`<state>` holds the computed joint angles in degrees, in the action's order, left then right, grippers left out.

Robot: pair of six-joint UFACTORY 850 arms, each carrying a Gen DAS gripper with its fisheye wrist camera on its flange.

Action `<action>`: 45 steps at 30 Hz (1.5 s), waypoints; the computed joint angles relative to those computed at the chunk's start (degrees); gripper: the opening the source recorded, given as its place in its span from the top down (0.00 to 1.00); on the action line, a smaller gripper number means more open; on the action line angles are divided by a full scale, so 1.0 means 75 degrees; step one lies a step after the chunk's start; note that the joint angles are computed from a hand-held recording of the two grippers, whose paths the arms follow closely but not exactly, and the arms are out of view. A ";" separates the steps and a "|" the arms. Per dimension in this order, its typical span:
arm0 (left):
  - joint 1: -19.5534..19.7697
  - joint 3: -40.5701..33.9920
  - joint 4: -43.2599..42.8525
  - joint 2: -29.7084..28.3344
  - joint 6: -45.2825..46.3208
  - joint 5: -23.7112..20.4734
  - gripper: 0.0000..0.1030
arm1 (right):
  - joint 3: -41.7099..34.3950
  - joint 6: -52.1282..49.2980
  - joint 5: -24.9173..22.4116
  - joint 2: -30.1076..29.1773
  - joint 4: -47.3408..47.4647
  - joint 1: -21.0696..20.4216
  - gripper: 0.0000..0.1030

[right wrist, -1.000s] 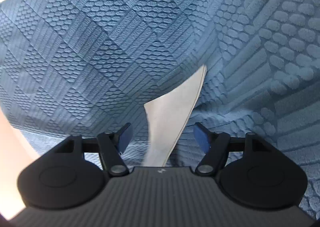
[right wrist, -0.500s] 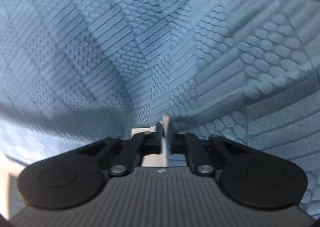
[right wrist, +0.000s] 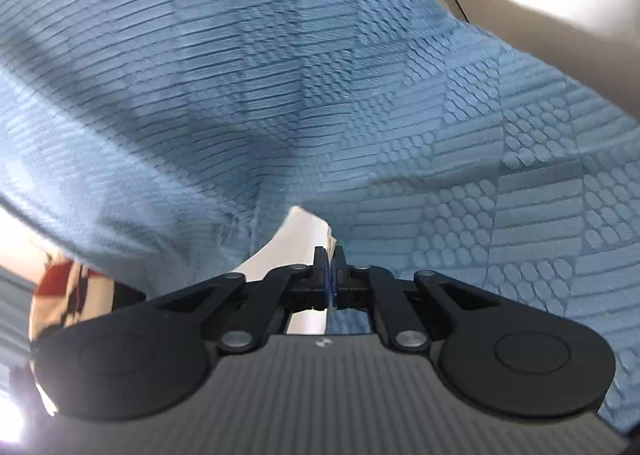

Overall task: Organize objects
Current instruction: 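Lift the white sheet and carry it toward the stack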

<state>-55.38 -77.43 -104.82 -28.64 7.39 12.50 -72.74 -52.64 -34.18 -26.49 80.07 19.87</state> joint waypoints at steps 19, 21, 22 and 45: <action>-0.0778 0.0178 -0.2932 0.1723 0.4085 0.1753 0.96 | 0.0667 0.1149 -0.0554 0.2368 -0.1802 0.0358 0.96; -0.0848 0.0238 -0.2923 0.1904 0.4085 0.1886 0.96 | 0.0633 0.1210 -0.0673 0.2500 -0.1687 0.0393 0.96; -0.0882 0.0282 -0.2873 0.2000 0.4034 0.1951 0.96 | 0.0607 0.1254 -0.0721 0.2555 -0.1624 0.0419 0.96; -0.0937 0.2325 -0.2961 0.3658 0.4475 0.2857 0.95 | 0.0579 0.1643 0.0434 0.2548 -0.2576 0.2174 0.95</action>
<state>-62.41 -59.99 -127.03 -1.21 40.95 33.92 -68.40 -40.32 -30.92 -7.39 60.75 36.17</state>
